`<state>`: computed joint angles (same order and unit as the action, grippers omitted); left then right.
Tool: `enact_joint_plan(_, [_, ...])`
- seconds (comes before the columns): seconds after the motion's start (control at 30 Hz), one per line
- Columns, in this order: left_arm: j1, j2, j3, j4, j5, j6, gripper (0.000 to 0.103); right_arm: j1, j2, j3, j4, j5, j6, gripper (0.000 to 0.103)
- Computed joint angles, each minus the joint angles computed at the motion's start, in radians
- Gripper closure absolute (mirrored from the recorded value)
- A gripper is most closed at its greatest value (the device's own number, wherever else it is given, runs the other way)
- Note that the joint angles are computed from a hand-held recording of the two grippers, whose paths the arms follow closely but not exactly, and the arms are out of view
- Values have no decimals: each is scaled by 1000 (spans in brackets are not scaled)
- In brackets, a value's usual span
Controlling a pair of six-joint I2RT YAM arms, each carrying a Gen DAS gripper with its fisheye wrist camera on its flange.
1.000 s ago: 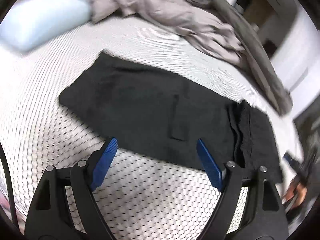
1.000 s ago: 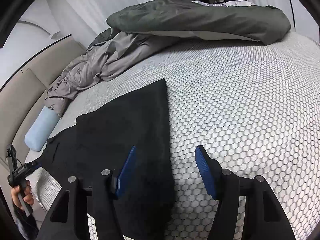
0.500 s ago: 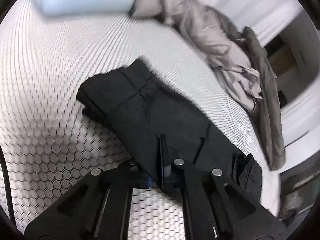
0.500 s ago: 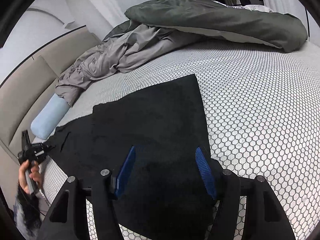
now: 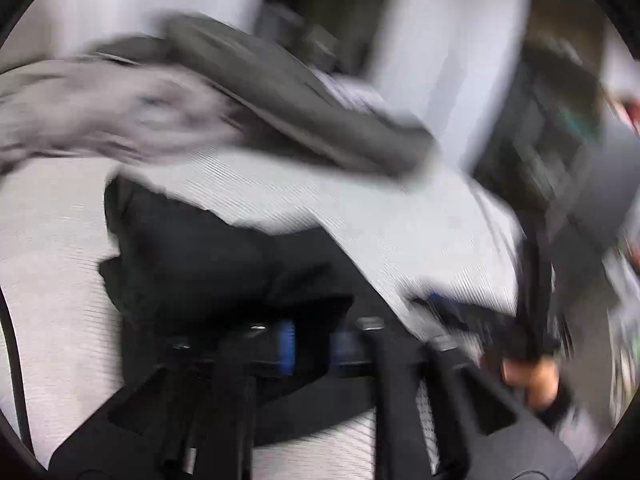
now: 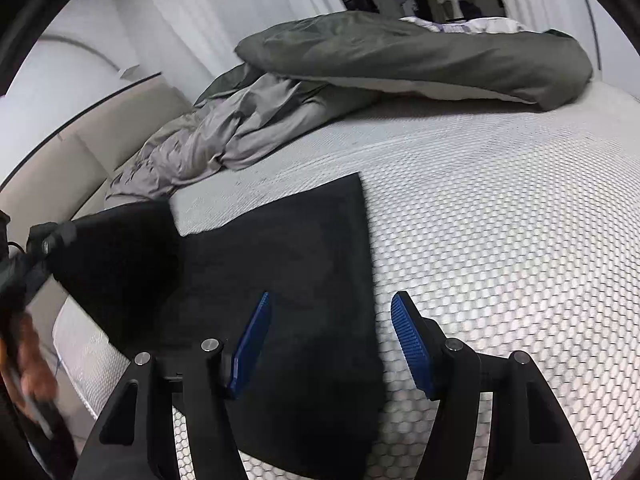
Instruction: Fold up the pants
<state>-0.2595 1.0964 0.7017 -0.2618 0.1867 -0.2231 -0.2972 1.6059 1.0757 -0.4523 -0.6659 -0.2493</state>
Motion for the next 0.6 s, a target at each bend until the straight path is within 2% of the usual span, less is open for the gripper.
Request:
enact_joint_plan(0.03, [-64, 91, 11, 30, 2, 20, 44, -15, 10, 10, -1, -1, 3, 39])
enact_joint_plan(0.1, [-163, 221, 6, 49, -69, 34, 44, -43, 29, 28, -2, 4, 12, 39])
enact_joint_plan(0.13, [-173, 240, -4, 50, -73, 32, 44, -53, 39, 36, -2, 11, 17, 39])
enact_joint_plan(0.27, [-94, 74, -99, 21, 56, 92, 44, -87, 84, 81, -50, 16, -1, 39])
enact_joint_plan(0.33, [5, -61, -141, -7, 125, 107, 44, -89, 87, 84, -60, 14, -25, 39])
enact_joint_plan(0.4, [101, -136, -159, -36, 184, 105, 43, -84, 83, 80, -66, 6, -44, 39])
enact_joint_plan(0.5, [336, -214, -190, -85, 320, 132, 43, -59, 61, 59, -70, -9, -61, 39])
enact_joint_plan(0.6, [498, -143, -167, -98, 467, 164, 43, -11, 11, 21, -70, -9, -105, 39])
